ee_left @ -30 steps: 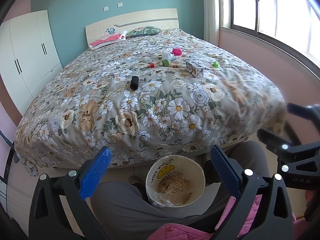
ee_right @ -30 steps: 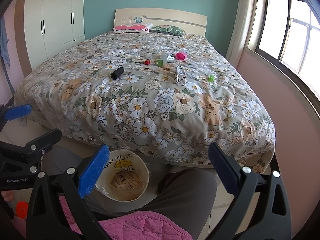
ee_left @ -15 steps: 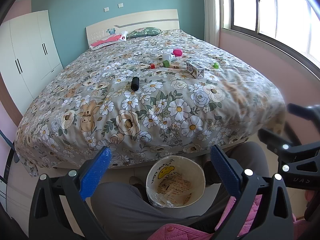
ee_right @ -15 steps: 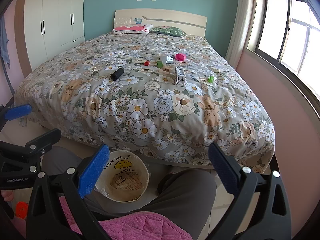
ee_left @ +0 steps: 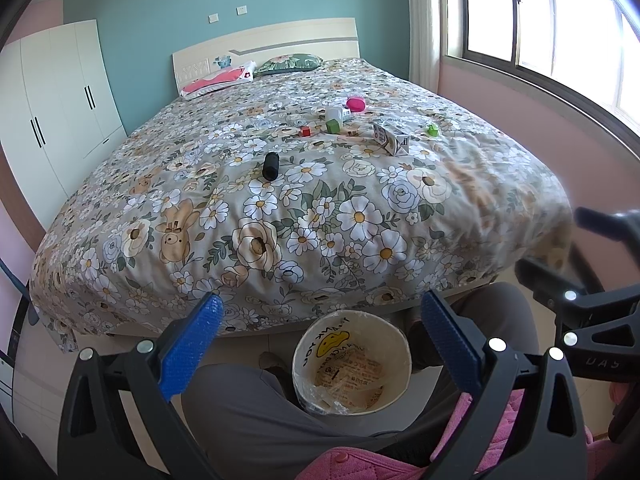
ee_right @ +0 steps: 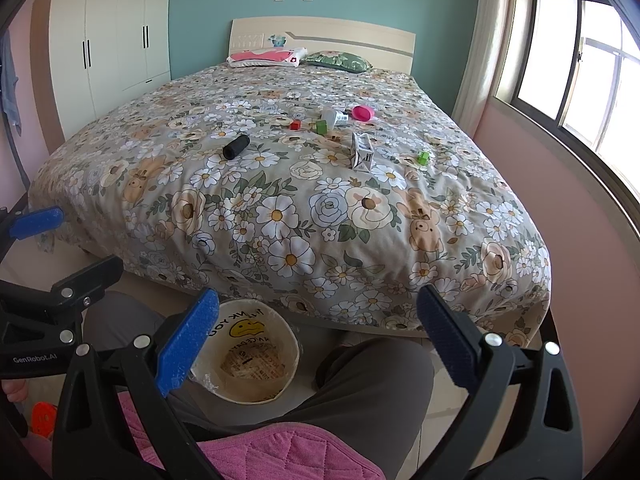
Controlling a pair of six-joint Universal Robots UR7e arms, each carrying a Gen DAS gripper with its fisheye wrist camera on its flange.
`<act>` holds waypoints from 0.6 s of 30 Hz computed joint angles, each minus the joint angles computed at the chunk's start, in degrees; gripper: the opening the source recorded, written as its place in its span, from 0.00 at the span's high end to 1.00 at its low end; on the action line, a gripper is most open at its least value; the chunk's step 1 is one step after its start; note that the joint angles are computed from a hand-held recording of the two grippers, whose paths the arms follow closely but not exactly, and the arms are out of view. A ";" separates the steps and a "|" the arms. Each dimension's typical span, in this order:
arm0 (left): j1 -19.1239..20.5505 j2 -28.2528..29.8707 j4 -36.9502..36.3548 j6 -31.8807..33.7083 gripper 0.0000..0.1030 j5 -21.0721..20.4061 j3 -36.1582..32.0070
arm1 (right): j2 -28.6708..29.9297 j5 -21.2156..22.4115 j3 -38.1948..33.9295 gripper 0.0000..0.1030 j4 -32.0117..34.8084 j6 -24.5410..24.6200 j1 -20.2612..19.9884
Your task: Collect trash
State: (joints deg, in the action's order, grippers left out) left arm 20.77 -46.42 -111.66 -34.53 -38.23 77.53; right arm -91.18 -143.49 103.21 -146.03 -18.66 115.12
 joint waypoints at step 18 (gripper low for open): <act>0.00 -0.03 0.06 -0.06 0.02 0.02 -0.02 | 0.07 0.08 -0.08 0.06 0.14 0.08 0.09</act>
